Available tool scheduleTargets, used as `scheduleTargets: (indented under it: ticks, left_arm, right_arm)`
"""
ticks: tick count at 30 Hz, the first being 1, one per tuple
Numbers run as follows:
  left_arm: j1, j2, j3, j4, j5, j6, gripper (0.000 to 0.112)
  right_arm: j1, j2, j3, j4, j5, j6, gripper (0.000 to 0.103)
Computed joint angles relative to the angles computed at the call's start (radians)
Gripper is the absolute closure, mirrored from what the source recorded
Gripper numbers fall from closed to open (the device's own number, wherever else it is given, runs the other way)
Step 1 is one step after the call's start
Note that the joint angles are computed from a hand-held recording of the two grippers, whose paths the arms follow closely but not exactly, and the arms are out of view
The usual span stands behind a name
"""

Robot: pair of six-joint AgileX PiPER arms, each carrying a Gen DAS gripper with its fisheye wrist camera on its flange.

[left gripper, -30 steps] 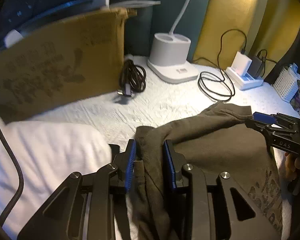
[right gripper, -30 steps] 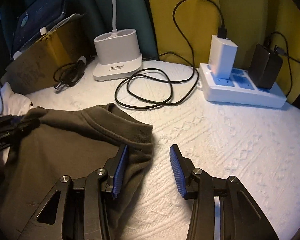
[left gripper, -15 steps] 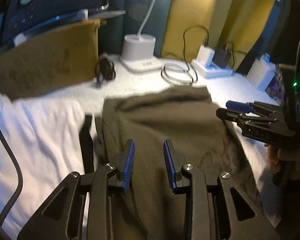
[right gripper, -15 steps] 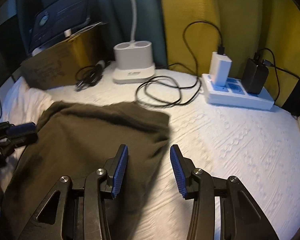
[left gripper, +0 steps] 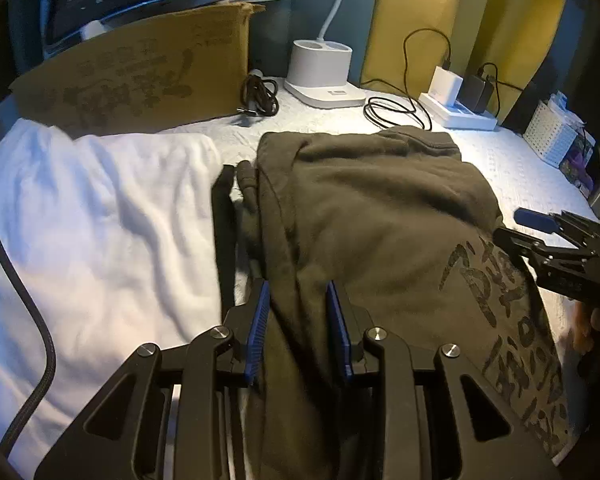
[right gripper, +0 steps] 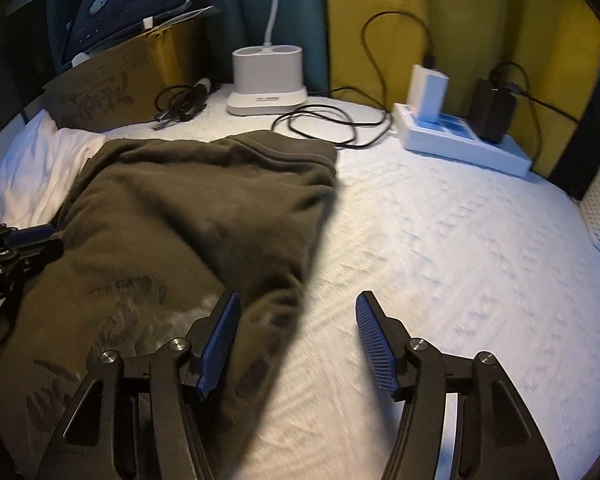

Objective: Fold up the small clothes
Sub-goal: 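Withdraw both open tools from the folded shirt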

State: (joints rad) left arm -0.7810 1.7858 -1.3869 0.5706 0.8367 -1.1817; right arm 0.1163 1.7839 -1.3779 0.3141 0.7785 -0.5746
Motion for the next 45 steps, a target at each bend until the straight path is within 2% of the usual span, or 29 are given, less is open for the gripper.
scheduleTargets:
  ticks: [4,9,15,18,31,36,38,40,42,45]
  left_arm:
    - [-0.026,-0.094,0.088,-0.011,-0.076,-0.027,0.083]
    - [-0.129,-0.123,0.100,0.024,-0.024,-0.060,0.083]
    - [-0.205,-0.127,0.130,0.041,0.000,-0.162,0.083]
    - [-0.241,-0.130,0.142,0.052,0.017,-0.203,0.078]
    - [-0.311,-0.136,0.206,0.094,0.027,-0.289,0.072]
    - [-0.330,-0.130,0.213,0.136,0.042,-0.306,0.072]
    - [-0.335,-0.134,0.220,0.143,0.048,-0.310,0.071]
    - [-0.347,-0.128,0.208,0.147,0.080,-0.313,0.069]
    - [-0.373,-0.096,0.165,0.165,0.161,-0.311,0.060]
    - [-0.401,-0.059,0.108,0.182,0.258,-0.288,0.057]
  right_arm:
    - [-0.036,-0.068,0.041,0.027,0.029,-0.030,0.041]
    - [-0.065,-0.204,0.157,0.081,0.062,-0.112,0.041]
    - [-0.069,-0.347,0.291,0.111,0.107,-0.160,0.041]
    - [-0.066,-0.402,0.344,0.123,0.122,-0.175,0.041]
    - [-0.039,-0.557,0.506,0.117,0.136,-0.199,0.041]
    - [-0.099,-0.574,0.543,0.132,0.129,-0.238,0.040]
    - [-0.133,-0.583,0.555,0.140,0.124,-0.257,0.037]
    - [-0.162,-0.590,0.564,0.152,0.124,-0.278,0.035]
    - [-0.197,-0.597,0.568,0.171,0.140,-0.306,0.035]
    - [-0.235,-0.609,0.566,0.180,0.160,-0.334,0.035]
